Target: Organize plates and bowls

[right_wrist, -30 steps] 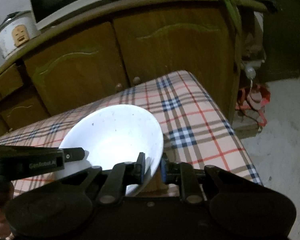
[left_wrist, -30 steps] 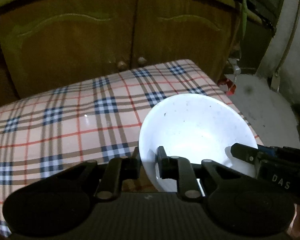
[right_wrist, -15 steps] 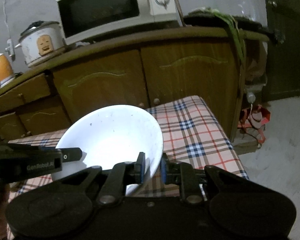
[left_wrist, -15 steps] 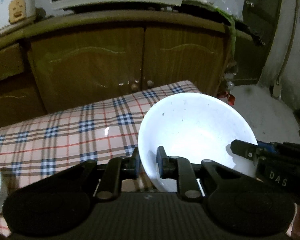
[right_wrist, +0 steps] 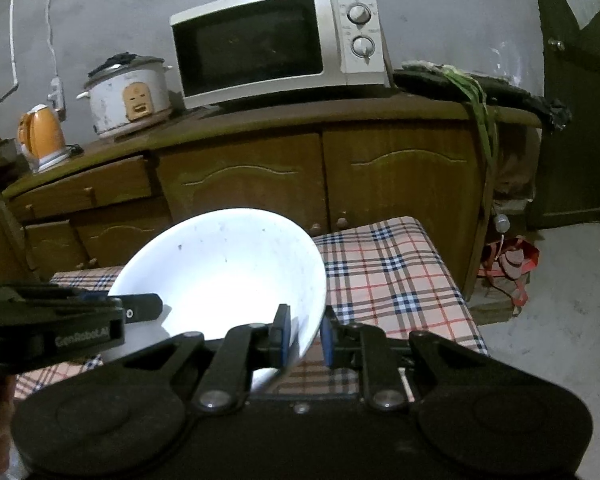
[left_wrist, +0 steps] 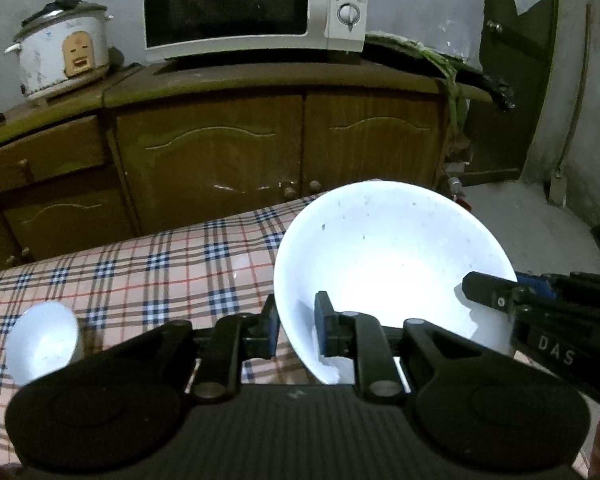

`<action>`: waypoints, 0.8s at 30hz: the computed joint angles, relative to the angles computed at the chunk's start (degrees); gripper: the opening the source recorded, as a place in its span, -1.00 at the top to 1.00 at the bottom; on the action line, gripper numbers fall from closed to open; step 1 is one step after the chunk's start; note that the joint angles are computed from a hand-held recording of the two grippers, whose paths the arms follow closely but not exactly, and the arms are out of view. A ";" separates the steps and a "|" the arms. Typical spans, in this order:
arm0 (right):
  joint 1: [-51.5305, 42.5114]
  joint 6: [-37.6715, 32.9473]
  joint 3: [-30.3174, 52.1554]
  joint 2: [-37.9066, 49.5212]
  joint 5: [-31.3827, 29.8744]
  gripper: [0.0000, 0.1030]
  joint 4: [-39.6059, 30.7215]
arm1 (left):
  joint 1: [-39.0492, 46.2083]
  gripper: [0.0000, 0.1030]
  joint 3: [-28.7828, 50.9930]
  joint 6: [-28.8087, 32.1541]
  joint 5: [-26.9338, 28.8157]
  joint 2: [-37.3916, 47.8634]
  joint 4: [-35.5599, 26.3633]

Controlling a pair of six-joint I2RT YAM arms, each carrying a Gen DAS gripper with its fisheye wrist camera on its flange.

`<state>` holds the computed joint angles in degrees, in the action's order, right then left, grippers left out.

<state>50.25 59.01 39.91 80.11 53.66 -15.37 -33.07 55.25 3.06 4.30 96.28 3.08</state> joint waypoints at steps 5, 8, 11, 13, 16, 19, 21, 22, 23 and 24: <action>6.08 7.74 4.16 2.10 3.32 0.58 -8.95 | 0.84 0.62 -4.40 -0.15 0.48 -4.55 -0.26; 8.94 12.09 5.89 3.18 4.55 0.58 -13.22 | 1.23 0.62 -7.06 0.15 0.64 -7.80 -0.67; 11.53 16.41 7.53 4.47 5.61 0.58 -16.99 | 1.32 0.62 -9.41 0.29 0.43 -10.33 -0.70; 13.01 18.87 8.38 5.49 5.90 0.59 -18.77 | 1.42 0.62 -11.02 0.36 0.14 -11.74 -0.55; 14.75 22.00 9.43 7.00 6.10 0.59 -20.88 | 1.51 0.62 -12.55 0.42 -0.07 -12.88 -0.62; 16.09 24.15 10.35 8.37 6.26 0.59 -22.34 | 1.69 0.62 -14.02 0.38 -0.30 -14.11 -0.47; 16.98 25.90 11.02 9.24 6.46 0.59 -23.60 | 1.86 0.62 -14.89 0.42 -0.16 -14.83 -0.42; 17.45 26.73 11.35 9.67 6.60 0.59 -24.18 | 2.04 0.61 -15.33 0.43 0.00 -15.16 -0.44; 17.79 27.25 11.62 10.05 6.65 0.59 -24.55 | 2.23 0.61 -15.67 0.38 0.17 -15.42 -0.48; 18.15 27.73 11.98 10.50 6.70 0.59 -25.06 | 2.43 0.61 -16.16 0.42 0.29 -15.76 -0.38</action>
